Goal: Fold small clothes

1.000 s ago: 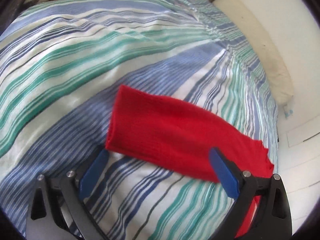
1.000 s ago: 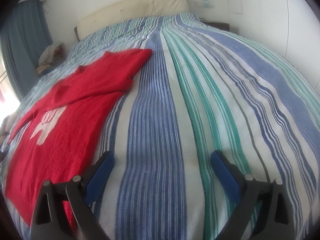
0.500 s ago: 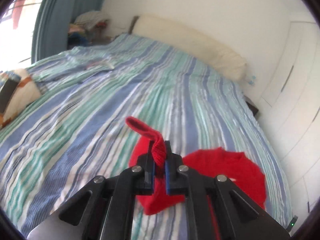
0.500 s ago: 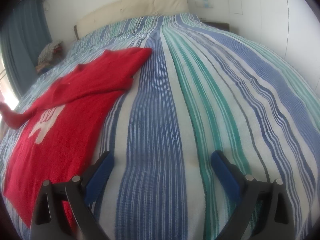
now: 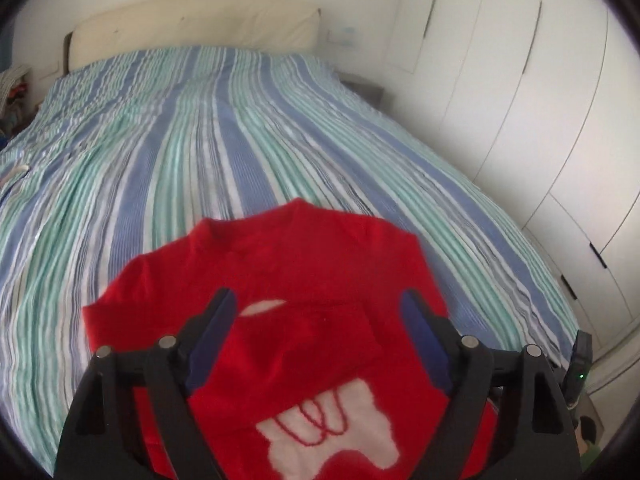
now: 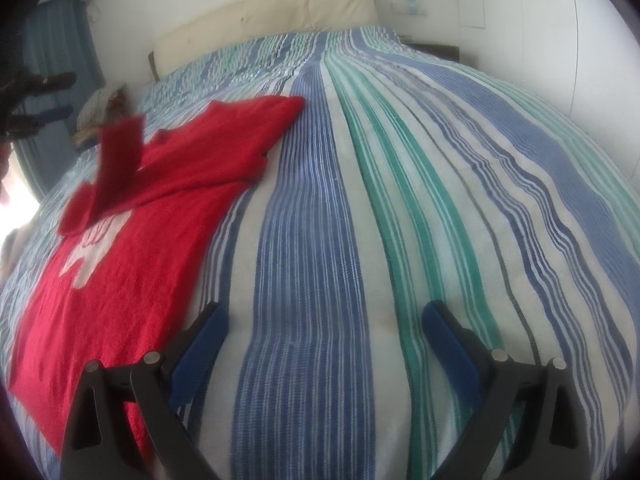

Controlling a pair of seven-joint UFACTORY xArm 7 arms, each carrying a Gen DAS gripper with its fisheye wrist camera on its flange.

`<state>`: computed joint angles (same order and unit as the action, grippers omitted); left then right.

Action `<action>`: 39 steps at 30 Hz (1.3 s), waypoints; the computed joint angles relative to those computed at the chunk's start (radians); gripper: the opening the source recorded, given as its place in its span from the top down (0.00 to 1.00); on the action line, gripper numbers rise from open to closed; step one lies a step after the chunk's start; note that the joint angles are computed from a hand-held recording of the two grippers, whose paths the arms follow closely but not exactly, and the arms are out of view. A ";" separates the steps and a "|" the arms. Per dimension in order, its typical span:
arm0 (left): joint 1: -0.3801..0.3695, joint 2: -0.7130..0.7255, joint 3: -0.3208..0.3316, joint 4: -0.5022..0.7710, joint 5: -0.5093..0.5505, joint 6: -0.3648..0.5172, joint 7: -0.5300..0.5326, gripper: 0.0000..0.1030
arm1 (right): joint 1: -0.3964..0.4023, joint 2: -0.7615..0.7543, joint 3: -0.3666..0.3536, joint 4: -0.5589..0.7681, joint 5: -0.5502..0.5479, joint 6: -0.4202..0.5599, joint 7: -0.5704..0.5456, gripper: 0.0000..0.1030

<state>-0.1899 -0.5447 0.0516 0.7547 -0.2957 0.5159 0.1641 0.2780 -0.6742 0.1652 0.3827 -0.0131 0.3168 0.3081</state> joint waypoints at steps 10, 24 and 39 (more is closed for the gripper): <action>0.417 -0.305 -0.012 -0.358 0.358 0.049 -0.107 0.13 | 0.005 0.009 0.000 0.006 0.001 0.004 -0.004 0.04; 0.558 -0.348 0.127 -0.554 0.290 -0.113 -0.018 0.00 | 0.322 0.299 -0.150 0.479 0.366 0.212 -0.167 0.39; 0.557 -0.318 0.159 -0.550 0.217 -0.143 0.060 0.00 | 0.173 0.741 0.009 0.845 0.024 0.267 0.134 0.94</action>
<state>0.3667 -0.8632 0.2110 0.2045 -0.0783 0.3726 0.2239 0.4507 0.0663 0.1740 1.2277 0.0113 0.5842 0.4416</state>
